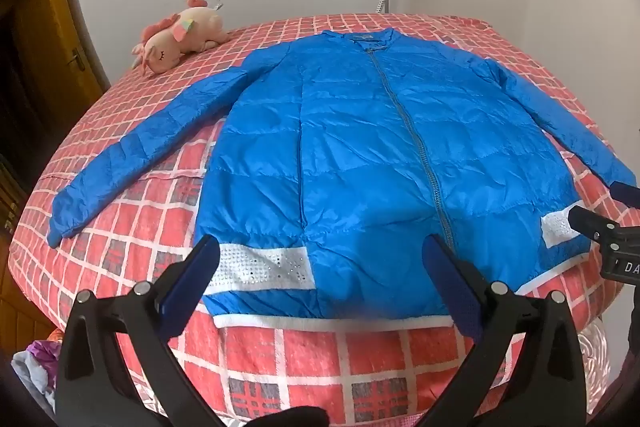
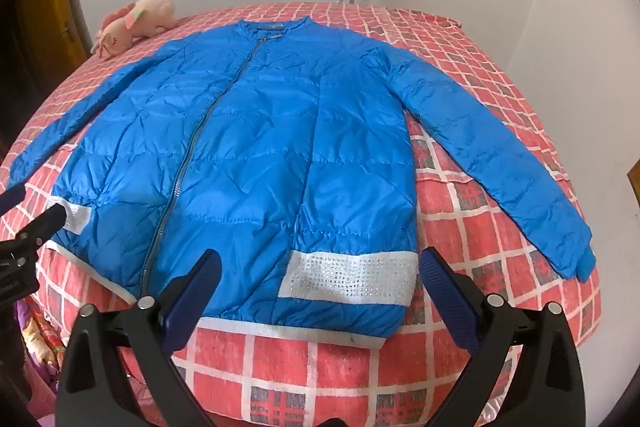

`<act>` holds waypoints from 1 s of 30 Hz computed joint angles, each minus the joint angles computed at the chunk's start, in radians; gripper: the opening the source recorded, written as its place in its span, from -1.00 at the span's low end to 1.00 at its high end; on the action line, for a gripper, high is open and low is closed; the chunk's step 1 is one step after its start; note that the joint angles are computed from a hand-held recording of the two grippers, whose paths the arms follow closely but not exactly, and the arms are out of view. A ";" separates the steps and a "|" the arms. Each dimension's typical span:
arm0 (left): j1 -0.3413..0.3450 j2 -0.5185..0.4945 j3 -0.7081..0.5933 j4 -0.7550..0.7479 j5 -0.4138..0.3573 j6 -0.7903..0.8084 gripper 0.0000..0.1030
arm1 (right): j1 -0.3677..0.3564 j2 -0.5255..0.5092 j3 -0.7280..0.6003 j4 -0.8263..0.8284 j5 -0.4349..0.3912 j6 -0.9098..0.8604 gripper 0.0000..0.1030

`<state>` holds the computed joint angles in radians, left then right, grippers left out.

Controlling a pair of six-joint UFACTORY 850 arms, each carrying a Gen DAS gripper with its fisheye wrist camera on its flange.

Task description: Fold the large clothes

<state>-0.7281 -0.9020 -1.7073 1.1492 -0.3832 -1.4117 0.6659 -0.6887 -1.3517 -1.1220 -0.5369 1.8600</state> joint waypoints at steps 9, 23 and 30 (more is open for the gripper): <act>0.001 0.002 0.002 -0.003 0.006 0.001 0.94 | -0.001 -0.005 -0.007 0.002 -0.001 -0.004 0.92; 0.013 0.001 0.006 0.010 0.016 -0.001 0.94 | -0.001 -0.005 -0.009 0.002 -0.005 -0.006 0.92; 0.013 0.006 0.011 0.018 0.015 -0.013 0.94 | -0.001 -0.007 -0.011 0.000 -0.006 -0.004 0.92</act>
